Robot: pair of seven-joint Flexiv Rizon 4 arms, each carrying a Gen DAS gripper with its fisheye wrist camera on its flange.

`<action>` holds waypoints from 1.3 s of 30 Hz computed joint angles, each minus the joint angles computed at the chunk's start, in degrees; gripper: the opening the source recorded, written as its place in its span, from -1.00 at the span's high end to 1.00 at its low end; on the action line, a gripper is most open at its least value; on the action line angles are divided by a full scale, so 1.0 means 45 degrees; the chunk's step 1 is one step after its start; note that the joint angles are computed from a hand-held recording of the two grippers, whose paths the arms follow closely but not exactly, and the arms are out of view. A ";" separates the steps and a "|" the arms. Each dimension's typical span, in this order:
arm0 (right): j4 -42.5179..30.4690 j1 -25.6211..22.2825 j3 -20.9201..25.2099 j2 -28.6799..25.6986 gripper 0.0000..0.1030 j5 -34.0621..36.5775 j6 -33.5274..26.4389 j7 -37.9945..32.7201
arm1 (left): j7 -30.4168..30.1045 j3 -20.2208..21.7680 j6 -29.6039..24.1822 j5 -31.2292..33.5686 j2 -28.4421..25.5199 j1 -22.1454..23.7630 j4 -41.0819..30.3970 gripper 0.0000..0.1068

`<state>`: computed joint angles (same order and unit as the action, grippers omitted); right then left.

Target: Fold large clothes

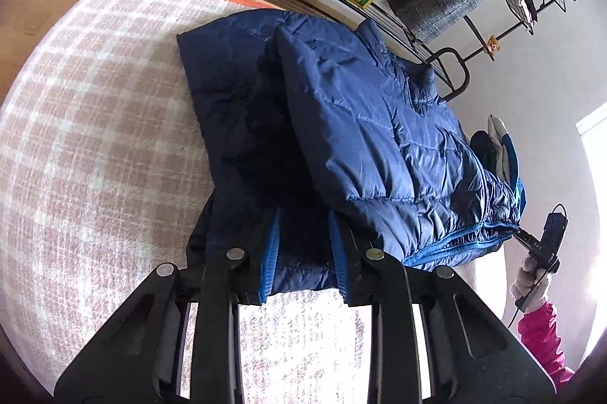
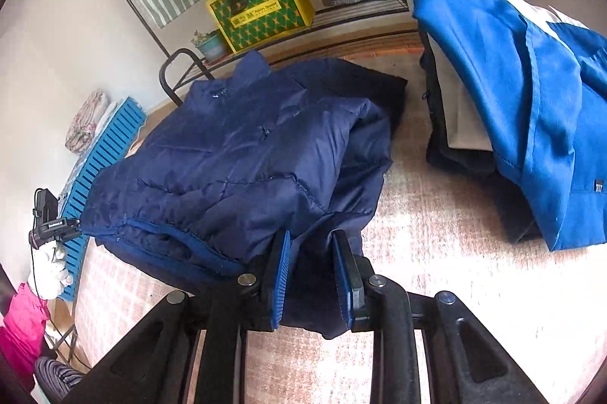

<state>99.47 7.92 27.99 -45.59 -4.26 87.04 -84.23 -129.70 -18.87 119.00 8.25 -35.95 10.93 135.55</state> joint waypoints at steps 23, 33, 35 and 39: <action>-0.2026 0.0006 0.1140 -0.0558 0.33 0.1365 -0.2167 -0.3045 | 0.0317 -0.2071 -0.0153 0.0961 -0.0678 0.2473 -0.1028 0.54; -0.5668 0.0848 0.1362 -0.2731 0.31 0.2926 -0.1164 -0.3256 | -0.0385 -0.2810 0.0772 0.1846 -0.3103 0.3237 -0.3790 0.54; -0.6473 0.1503 0.0515 -0.3056 0.25 0.2825 -0.0984 -0.2382 | -0.0454 -0.2445 0.0717 0.1463 -0.3237 0.2868 -0.4300 0.54; -0.7538 0.3076 -0.2165 -0.3450 0.23 0.2055 -0.1215 0.0120 | -0.0370 -0.1192 0.0106 0.0170 -0.3022 0.1837 -0.5023 0.54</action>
